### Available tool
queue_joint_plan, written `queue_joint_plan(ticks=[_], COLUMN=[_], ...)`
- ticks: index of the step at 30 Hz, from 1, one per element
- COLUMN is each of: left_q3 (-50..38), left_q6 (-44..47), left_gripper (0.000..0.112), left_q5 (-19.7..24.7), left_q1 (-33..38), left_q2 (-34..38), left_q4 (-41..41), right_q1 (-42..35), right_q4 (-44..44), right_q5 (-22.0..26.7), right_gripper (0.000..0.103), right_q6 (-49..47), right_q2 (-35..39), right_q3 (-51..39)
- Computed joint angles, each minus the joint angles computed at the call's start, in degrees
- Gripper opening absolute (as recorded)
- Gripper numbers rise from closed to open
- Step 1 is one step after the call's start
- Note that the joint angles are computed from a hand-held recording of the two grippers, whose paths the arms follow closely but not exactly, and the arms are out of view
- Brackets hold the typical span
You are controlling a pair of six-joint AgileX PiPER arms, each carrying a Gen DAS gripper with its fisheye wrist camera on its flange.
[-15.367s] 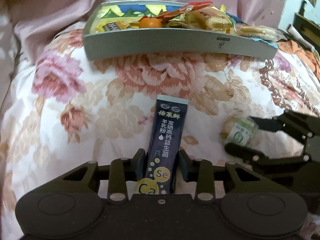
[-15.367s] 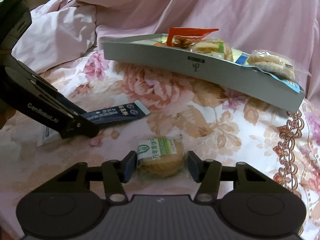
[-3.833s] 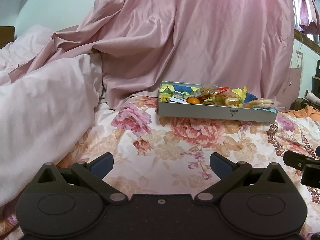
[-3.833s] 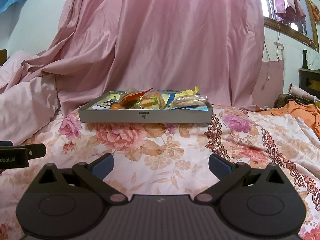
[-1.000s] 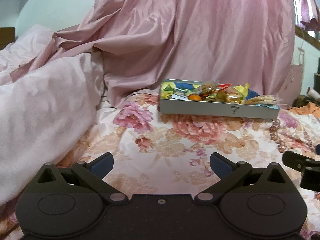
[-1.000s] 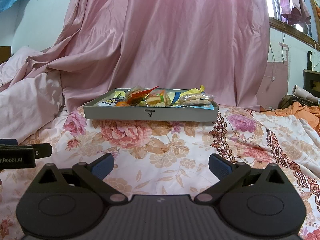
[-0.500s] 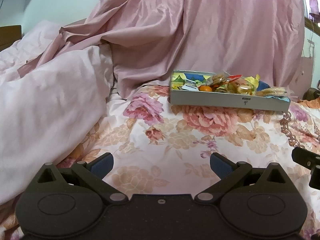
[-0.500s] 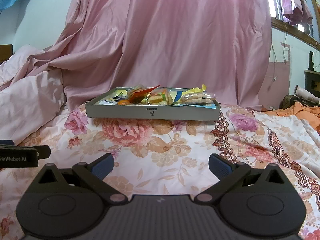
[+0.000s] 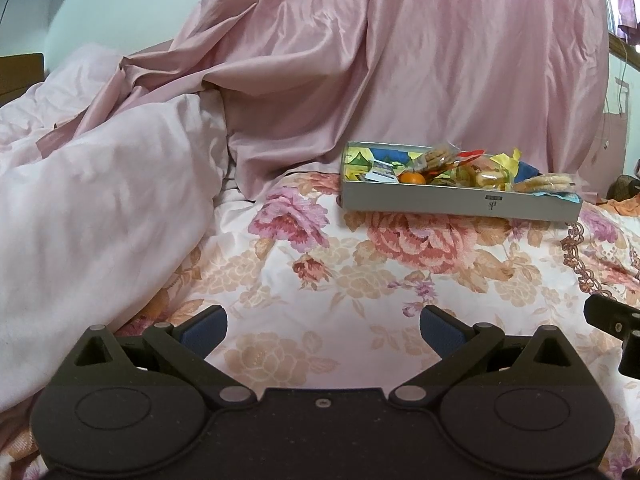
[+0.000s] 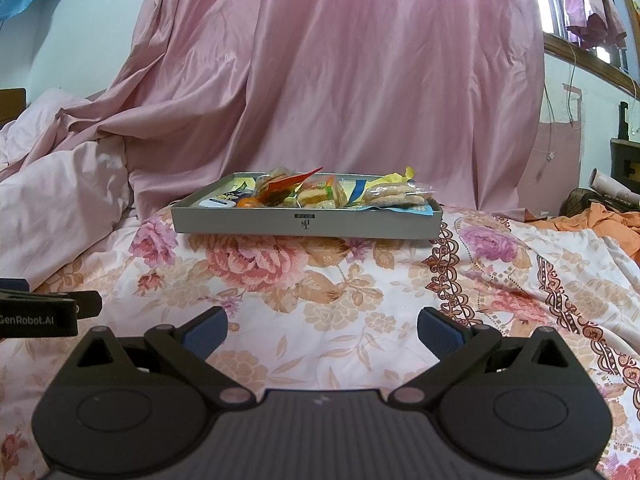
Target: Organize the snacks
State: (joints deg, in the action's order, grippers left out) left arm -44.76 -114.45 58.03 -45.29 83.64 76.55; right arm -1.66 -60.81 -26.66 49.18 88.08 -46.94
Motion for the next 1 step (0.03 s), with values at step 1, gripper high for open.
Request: queue_joint_plan(ticks=[1], left_q3=[-0.03], left_q6=[0.11], left_gripper=[0.102], left_q5=[0.04], left_q1=[-0.07], left_q2=[-0.05], left_q4=[-0.08], right_q1=[-0.04], right_q4=[-0.01], right_q5=[-0.04], right_gripper=[0.103], right_q6=[-0.02], right_q2=[-0.09], right_q3=[0.13])
